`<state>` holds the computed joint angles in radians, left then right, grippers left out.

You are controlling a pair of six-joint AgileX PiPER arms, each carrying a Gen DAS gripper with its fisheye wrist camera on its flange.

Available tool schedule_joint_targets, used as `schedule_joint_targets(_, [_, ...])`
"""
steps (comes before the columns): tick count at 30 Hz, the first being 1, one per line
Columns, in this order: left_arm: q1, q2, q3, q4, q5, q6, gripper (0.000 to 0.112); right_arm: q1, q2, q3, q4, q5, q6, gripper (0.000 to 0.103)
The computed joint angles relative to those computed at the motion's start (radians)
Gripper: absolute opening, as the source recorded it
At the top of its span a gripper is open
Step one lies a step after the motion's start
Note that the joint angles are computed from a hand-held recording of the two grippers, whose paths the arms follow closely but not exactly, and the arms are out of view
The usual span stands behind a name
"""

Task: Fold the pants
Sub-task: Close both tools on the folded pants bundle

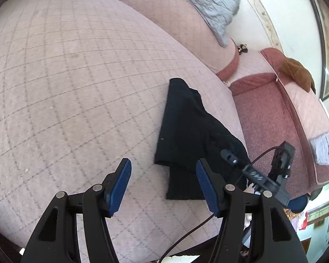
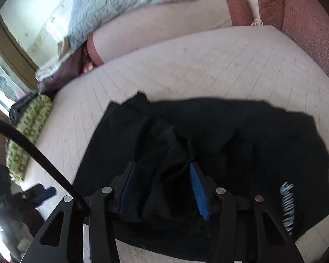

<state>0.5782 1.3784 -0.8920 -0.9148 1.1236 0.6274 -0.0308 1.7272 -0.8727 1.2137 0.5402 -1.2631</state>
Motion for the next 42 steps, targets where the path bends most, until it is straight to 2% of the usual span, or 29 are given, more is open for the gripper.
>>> schedule_joint_targets(1, [0.016, 0.004, 0.000, -0.002, 0.012, 0.011, 0.060, 0.014, 0.001, 0.003, -0.027, -0.006, 0.026, 0.006])
schedule_joint_targets(5, [0.015, 0.002, -0.014, 0.008, 0.019, 0.025, 0.060, -0.025, -0.076, 0.053, 0.075, 0.006, -0.041, 0.005])
schedule_joint_targets(9, [-0.060, 0.028, -0.052, 0.013, -0.020, -0.001, 0.061, -0.121, -0.169, 0.099, 0.064, 0.015, -0.037, 0.005])
schedule_joint_targets(12, [-0.159, 0.061, -0.095, 0.029, -0.076, -0.038, 0.061, -0.150, -0.135, 0.096, -0.019, -0.049, 0.034, 0.006])
schedule_joint_targets(15, [-0.267, 0.097, -0.144, 0.058, -0.119, -0.079, 0.061, -0.180, -0.051, 0.075, -0.055, -0.035, 0.074, 0.008])
schedule_joint_targets(16, [-0.323, 0.116, -0.166, 0.080, -0.146, -0.110, 0.061, -0.190, -0.038, 0.078, -0.028, -0.031, 0.053, 0.013])
schedule_joint_targets(18, [-0.381, 0.146, -0.195, 0.096, -0.168, -0.130, 0.061, -0.227, -0.031, 0.089, 0.019, 0.003, 0.011, 0.021])
schedule_joint_targets(21, [-0.474, 0.205, -0.240, 0.164, -0.216, -0.189, 0.061, -0.291, -0.041, 0.100, 0.034, 0.071, 0.006, 0.027])
schedule_joint_targets(24, [-0.516, 0.237, -0.240, 0.176, -0.247, -0.206, 0.061, -0.360, -0.116, 0.180, 0.248, 0.081, -0.168, 0.028])
schedule_joint_targets(25, [-0.522, 0.236, -0.229, 0.176, -0.262, -0.201, 0.062, -0.381, -0.126, 0.194, 0.309, 0.124, -0.222, 0.030])
schedule_joint_targets(26, [-0.526, 0.233, -0.214, 0.173, -0.278, -0.192, 0.062, -0.411, -0.118, 0.193, 0.338, 0.207, -0.252, 0.030])
schedule_joint_targets(28, [-0.537, 0.219, -0.190, 0.165, -0.309, -0.174, 0.066, -0.452, -0.037, 0.131, 0.293, 0.406, -0.222, 0.030])
schedule_joint_targets(29, [-0.546, 0.216, -0.187, 0.175, -0.318, -0.178, 0.066, -0.434, 0.030, 0.076, 0.265, 0.478, -0.175, 0.030])
schedule_joint_targets(30, [-0.558, 0.213, -0.186, 0.193, -0.327, -0.189, 0.066, -0.421, 0.075, 0.044, 0.256, 0.511, -0.156, 0.032])
schedule_joint_targets(31, [-0.568, 0.210, -0.185, 0.206, -0.336, -0.197, 0.066, -0.394, 0.120, 0.013, 0.252, 0.503, -0.133, 0.034])
schedule_joint_targets(32, [-0.573, 0.209, -0.183, 0.209, -0.343, -0.199, 0.066, -0.366, 0.171, -0.026, 0.240, 0.456, -0.105, 0.036])
schedule_joint_targets(33, [-0.573, 0.207, -0.178, 0.204, -0.346, -0.191, 0.066, -0.335, 0.189, -0.036, 0.242, 0.374, -0.082, 0.036])
schedule_joint_targets(34, [-0.572, 0.209, -0.178, 0.199, -0.344, -0.184, 0.066, -0.322, 0.220, -0.049, 0.246, 0.331, -0.072, 0.030])
schedule_joint_targets(35, [-0.568, 0.211, -0.179, 0.194, -0.339, -0.175, 0.066, -0.330, 0.241, -0.042, 0.285, 0.328, -0.102, 0.024])
schedule_joint_targets(36, [-0.562, 0.212, -0.182, 0.189, -0.331, -0.169, 0.066, -0.359, 0.246, -0.025, 0.306, 0.364, -0.123, 0.021])
schedule_joint_targets(37, [-0.556, 0.214, -0.189, 0.188, -0.317, -0.171, 0.066, -0.398, 0.238, -0.003, 0.318, 0.421, -0.138, 0.024])
schedule_joint_targets(38, [-0.549, 0.217, -0.197, 0.187, -0.303, -0.174, 0.066, -0.426, 0.217, 0.021, 0.331, 0.442, -0.163, 0.025])
schedule_joint_targets(40, [-0.516, 0.202, -0.205, 0.167, -0.263, -0.165, 0.066, -0.477, 0.143, 0.070, 0.350, 0.437, -0.224, 0.034])
schedule_joint_targets(42, [-0.481, 0.160, -0.185, 0.167, -0.263, -0.139, 0.066, -0.517, 0.078, 0.112, 0.361, 0.439, -0.277, 0.039])
